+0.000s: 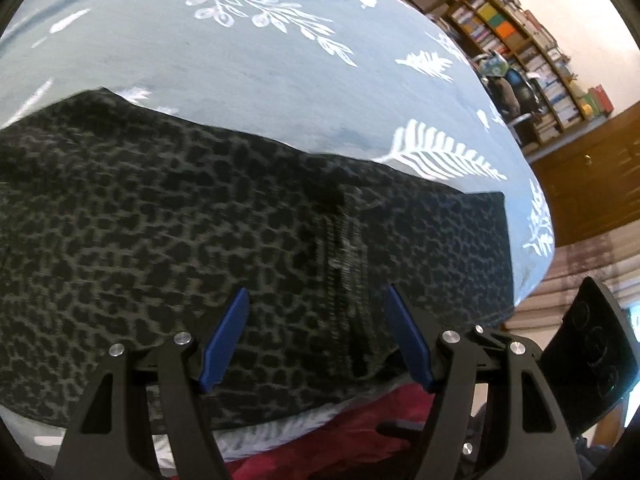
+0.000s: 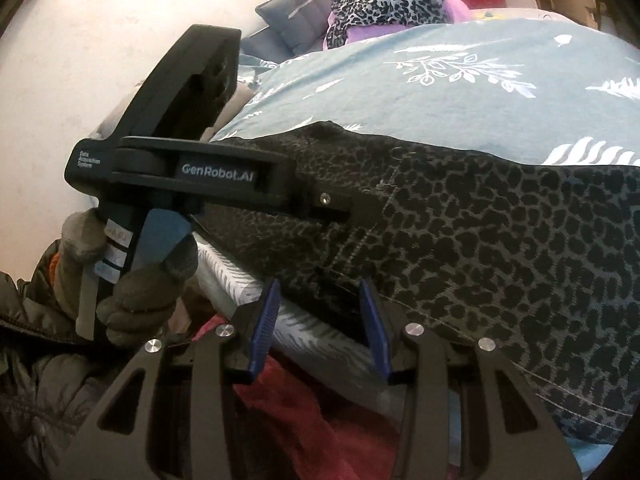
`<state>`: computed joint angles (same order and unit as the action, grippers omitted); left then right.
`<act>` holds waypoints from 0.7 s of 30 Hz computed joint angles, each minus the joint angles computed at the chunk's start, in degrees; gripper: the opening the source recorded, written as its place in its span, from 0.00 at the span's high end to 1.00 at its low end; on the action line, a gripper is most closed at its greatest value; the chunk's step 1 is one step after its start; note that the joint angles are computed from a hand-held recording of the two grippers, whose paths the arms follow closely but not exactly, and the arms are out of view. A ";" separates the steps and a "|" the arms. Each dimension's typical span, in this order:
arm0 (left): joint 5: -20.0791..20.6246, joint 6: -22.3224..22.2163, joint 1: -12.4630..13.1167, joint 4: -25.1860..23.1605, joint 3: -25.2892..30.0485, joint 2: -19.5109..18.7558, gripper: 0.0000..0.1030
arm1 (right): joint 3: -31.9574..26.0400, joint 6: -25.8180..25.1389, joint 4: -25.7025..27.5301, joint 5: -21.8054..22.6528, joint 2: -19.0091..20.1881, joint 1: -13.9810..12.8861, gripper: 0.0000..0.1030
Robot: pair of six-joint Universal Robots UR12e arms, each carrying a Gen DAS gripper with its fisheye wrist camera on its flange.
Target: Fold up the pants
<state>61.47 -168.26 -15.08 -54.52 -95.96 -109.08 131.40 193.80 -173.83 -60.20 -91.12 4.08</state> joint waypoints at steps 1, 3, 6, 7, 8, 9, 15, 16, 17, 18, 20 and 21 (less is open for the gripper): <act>-0.52 0.22 -0.06 -0.92 0.26 -0.22 0.32 | 0.16 -0.08 0.18 0.07 -0.23 -0.12 0.59; -1.12 0.50 -0.20 -1.96 0.64 -0.59 0.32 | 0.54 -0.36 0.70 -0.16 -0.80 -0.24 0.59; -2.51 1.35 -0.31 -3.23 1.05 -0.87 0.32 | 1.28 -0.98 1.72 -0.43 -1.83 -0.57 0.59; -2.82 1.58 -0.39 -3.56 1.24 -0.97 0.32 | 1.52 -1.08 1.98 -0.80 -2.18 -0.68 0.59; -3.17 1.90 -0.50 -4.04 1.43 -1.11 0.32 | 1.75 -1.07 2.11 -0.92 -2.45 -0.83 0.59; -3.38 2.21 -0.63 -4.61 1.60 -1.24 0.33 | 2.17 -0.62 2.07 -0.90 -2.93 -1.23 0.59; -2.06 2.79 -1.53 -5.42 2.39 -1.54 0.48 | 4.16 1.22 1.31 -1.45 -5.56 -3.34 0.59; -1.71 2.40 -1.61 -5.31 2.46 -1.60 0.53 | 4.47 1.50 1.37 -1.99 -6.06 -3.73 0.59; -1.29 1.96 -1.82 -5.10 2.52 -1.68 0.62 | 4.65 1.68 1.40 -2.29 -6.36 -3.91 0.59; -1.40 1.74 -1.80 -5.41 2.66 -1.80 0.64 | 4.96 2.11 1.21 -2.71 -6.67 -4.30 0.59; -2.16 1.38 -1.56 -5.84 2.72 -1.88 0.70 | 5.34 2.87 0.81 -3.41 -6.96 -4.76 0.59; -2.29 1.60 -1.49 -5.88 2.65 -1.81 0.72 | 5.52 3.47 0.43 -3.79 -7.06 -4.99 0.59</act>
